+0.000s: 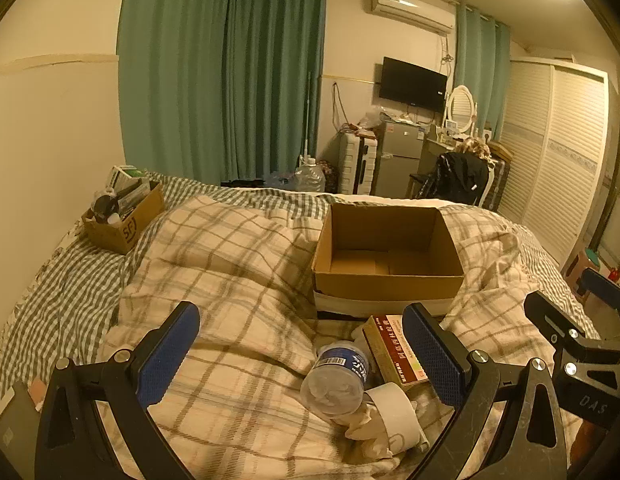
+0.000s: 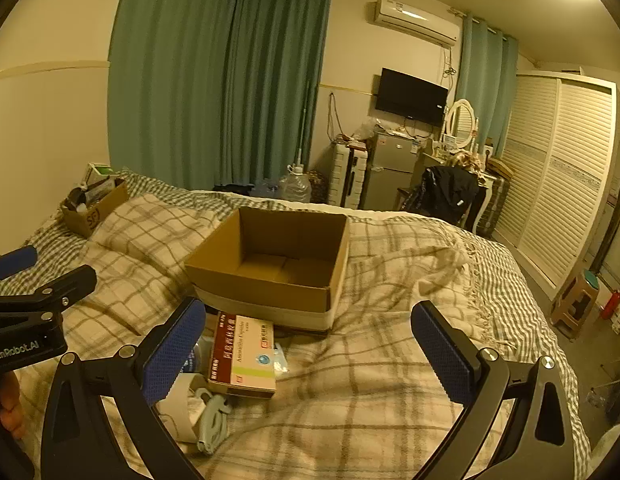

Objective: Organize objects
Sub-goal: 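Reach left gripper toward the water bottle while right gripper reaches toward the Amoxicillin box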

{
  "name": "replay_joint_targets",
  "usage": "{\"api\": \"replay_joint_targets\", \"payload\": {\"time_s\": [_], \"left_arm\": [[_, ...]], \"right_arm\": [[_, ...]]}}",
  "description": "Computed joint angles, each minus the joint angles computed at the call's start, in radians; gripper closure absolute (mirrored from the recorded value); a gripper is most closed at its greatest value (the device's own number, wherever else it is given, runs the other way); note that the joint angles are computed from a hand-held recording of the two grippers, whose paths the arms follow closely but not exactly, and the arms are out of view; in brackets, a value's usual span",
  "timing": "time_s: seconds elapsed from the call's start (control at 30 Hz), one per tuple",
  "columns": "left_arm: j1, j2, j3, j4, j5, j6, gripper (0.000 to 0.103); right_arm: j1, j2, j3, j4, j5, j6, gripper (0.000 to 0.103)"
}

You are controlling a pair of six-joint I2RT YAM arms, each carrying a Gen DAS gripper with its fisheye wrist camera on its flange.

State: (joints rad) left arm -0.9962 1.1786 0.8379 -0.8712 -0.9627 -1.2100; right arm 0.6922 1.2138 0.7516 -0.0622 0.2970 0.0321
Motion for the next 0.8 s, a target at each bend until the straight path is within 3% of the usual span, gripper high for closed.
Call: {"api": "replay_joint_targets", "payload": {"time_s": [0.33,0.53,0.8], "left_arm": [[0.069,0.029,-0.052,0.033,0.074,0.017,0.0],[0.159,0.118,-0.104,0.132,0.19,0.078,0.004],[0.235,0.248,-0.122,0.353,0.368,0.194,0.007]], "right_arm": [[0.0,0.093,0.006,0.026,-0.014,-0.008,0.0],[-0.047,0.168,-0.008,0.051,-0.062,-0.013,0.0],[-0.108,0.231,-0.004,0.059,-0.178,0.0,0.0]]}}
